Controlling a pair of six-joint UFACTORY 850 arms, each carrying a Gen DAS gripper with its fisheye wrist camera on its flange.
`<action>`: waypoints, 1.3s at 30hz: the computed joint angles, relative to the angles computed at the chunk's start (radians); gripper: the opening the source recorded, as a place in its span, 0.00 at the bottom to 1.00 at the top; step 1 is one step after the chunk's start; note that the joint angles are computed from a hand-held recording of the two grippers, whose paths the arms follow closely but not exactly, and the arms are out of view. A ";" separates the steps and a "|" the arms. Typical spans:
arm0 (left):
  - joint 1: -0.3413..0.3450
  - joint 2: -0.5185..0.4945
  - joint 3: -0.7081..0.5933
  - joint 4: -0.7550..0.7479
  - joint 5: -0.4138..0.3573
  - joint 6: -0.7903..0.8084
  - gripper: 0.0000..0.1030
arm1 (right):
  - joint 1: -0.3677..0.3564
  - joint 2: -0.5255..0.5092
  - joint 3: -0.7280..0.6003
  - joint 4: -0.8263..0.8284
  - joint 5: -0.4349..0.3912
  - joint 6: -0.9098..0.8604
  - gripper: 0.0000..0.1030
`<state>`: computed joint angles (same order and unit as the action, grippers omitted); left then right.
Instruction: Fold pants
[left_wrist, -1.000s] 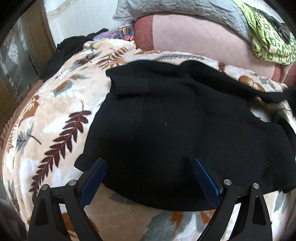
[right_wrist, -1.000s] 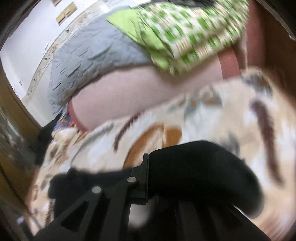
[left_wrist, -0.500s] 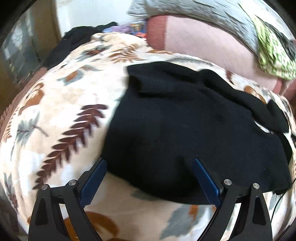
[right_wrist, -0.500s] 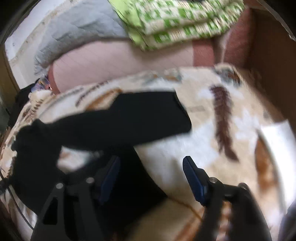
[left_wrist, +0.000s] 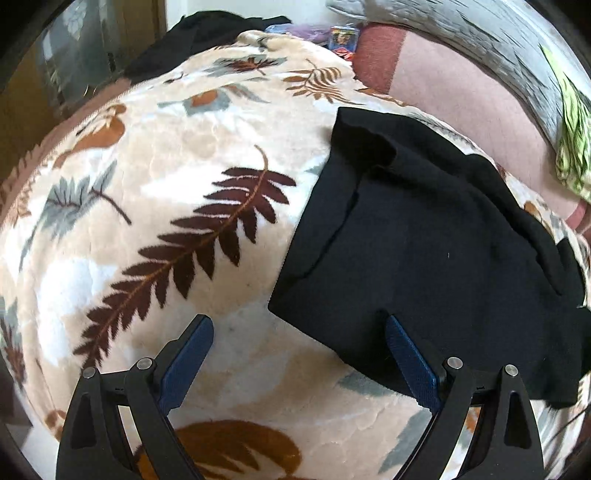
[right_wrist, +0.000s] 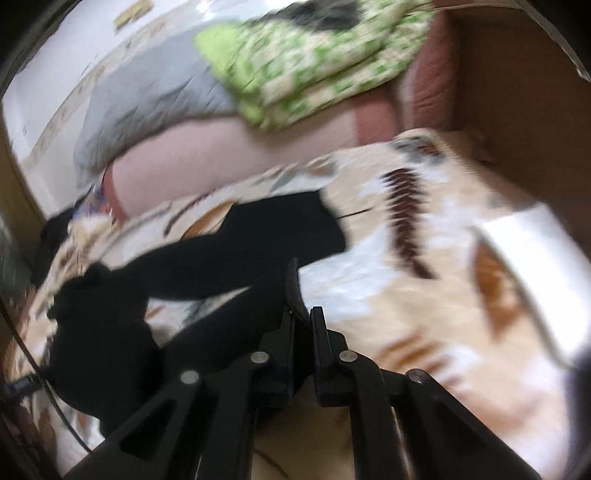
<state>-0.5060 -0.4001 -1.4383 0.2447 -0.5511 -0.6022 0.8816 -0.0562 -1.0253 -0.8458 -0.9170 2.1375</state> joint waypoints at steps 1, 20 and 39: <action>0.000 0.001 0.000 -0.001 0.000 0.004 0.92 | 0.016 0.020 0.010 0.011 -0.043 0.022 0.06; -0.015 -0.009 0.020 0.074 0.028 -0.089 0.99 | 0.060 0.135 0.156 0.169 -0.066 0.180 0.29; -0.023 -0.020 -0.010 0.001 -0.011 -0.106 0.99 | 0.063 0.043 0.138 -0.030 0.263 0.376 0.54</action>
